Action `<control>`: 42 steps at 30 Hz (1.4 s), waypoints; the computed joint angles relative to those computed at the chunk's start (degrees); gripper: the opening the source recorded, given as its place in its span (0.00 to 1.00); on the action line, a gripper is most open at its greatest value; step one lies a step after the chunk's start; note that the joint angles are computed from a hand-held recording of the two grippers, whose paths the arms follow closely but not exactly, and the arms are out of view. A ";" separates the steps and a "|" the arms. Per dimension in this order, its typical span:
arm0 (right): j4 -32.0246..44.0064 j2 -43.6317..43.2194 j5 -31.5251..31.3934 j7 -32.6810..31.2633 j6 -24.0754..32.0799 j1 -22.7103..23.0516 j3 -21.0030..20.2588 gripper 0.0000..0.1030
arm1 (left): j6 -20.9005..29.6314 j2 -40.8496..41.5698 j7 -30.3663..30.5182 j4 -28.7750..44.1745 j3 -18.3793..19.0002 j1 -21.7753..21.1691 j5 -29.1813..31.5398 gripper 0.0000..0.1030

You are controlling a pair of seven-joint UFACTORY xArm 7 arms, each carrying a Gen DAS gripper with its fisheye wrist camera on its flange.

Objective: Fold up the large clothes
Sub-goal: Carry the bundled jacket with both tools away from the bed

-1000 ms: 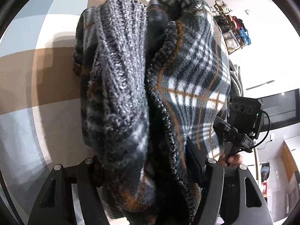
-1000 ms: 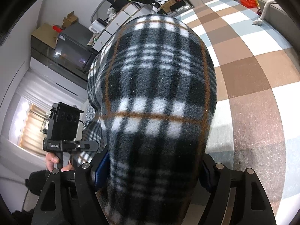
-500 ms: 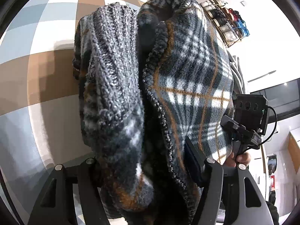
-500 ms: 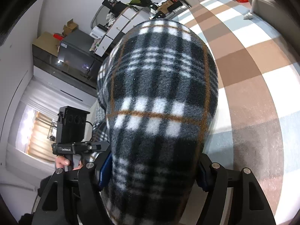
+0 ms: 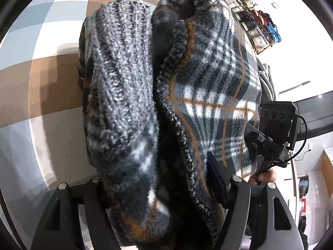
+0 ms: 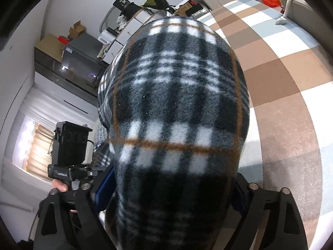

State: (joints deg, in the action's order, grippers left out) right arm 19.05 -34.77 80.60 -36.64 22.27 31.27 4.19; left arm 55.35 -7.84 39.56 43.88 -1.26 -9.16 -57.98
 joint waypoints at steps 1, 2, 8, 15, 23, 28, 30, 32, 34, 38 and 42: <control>-0.28 -0.65 0.53 -0.21 0.81 0.00 -0.76 0.76 | 0.00 -0.11 0.02 -0.03 0.00 -0.03 -0.35 0.62; -0.61 -1.22 0.15 -0.34 1.85 -0.42 -1.43 0.74 | -0.01 -0.22 -0.01 -0.01 -0.04 -0.08 -0.57 0.62; -1.50 -4.49 0.36 0.81 -1.35 0.31 1.07 0.68 | -1.91 -2.22 0.55 -1.24 -0.12 -0.71 -1.34 0.60; -2.00 -6.52 2.72 -2.08 -6.35 2.91 2.33 0.68 | -4.75 -3.00 1.51 -1.97 -0.56 -2.17 -1.89 0.60; -2.12 -6.80 2.80 -2.34 -8.21 4.30 1.92 0.67 | -7.57 -3.59 0.24 -1.81 -0.96 -3.31 -1.46 0.60; -2.22 -7.29 2.58 -3.09 -11.05 6.16 2.63 0.67 | -13.22 -5.54 -0.67 -3.32 -2.05 -5.23 -0.02 0.60; -2.03 -7.41 3.19 -4.36 -12.21 7.10 2.42 0.66 | -14.66 -5.80 -0.63 -3.37 -2.10 -6.24 0.37 0.60; -1.58 -7.15 4.96 -7.14 -12.30 7.60 1.34 0.66 | -14.96 -5.65 0.40 -3.50 -1.44 -6.89 -0.31 0.60; -1.29 -7.20 7.13 -9.29 -11.77 7.02 1.37 0.65 | -15.20 -5.50 1.06 -3.36 -1.11 -7.25 -0.90 0.58; -0.87 -6.66 9.38 -11.91 -9.38 4.12 2.17 0.65 | -17.33 -5.90 1.73 -3.65 -1.33 -7.90 -0.54 0.56; -0.29 -4.50 8.73 -11.19 -6.42 0.77 3.05 0.65 | -18.17 -4.16 1.47 -3.07 -1.47 -8.26 0.38 0.55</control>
State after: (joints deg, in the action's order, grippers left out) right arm 18.75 -39.28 89.33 -47.83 15.85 32.04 7.24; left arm 37.18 -12.00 41.03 40.81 -2.73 -17.42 -57.60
